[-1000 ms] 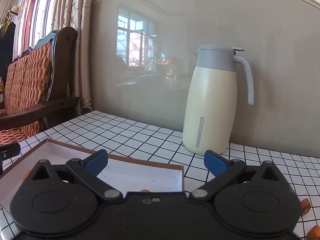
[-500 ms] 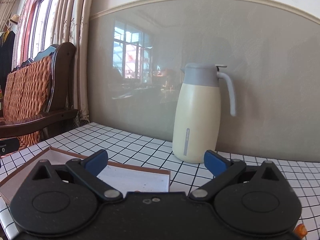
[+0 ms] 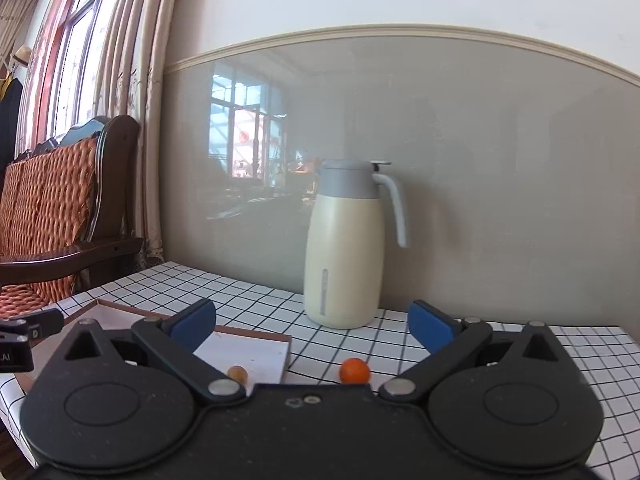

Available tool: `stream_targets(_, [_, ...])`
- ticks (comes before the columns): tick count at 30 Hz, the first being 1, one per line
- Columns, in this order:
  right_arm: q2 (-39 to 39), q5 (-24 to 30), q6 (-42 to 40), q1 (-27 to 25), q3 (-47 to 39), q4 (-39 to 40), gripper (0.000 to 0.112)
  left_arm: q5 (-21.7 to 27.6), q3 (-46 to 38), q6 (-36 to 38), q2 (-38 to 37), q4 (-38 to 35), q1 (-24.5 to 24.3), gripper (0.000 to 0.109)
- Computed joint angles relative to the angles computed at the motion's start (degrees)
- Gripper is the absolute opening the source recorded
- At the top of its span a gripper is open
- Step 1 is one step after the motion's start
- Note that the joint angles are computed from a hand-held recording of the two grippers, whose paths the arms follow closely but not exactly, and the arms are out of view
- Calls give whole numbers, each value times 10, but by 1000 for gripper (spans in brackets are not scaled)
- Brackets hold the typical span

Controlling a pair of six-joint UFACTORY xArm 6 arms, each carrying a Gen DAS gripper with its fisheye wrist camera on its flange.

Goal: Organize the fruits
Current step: 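Move both open tools back toward the remaining fruits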

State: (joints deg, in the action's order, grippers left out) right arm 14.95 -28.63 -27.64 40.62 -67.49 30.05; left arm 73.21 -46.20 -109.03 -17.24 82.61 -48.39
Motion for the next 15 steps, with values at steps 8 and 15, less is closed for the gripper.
stream_targets(8, [-61, -42, -19, -10, 93, 17, 97, 13, 13, -45, -3, 6, -57, 103])
stream_targets(15, [-107, -55, -53, -24, 157, 33, 96, -13, -17, -33, 33, 27, -63, 103])
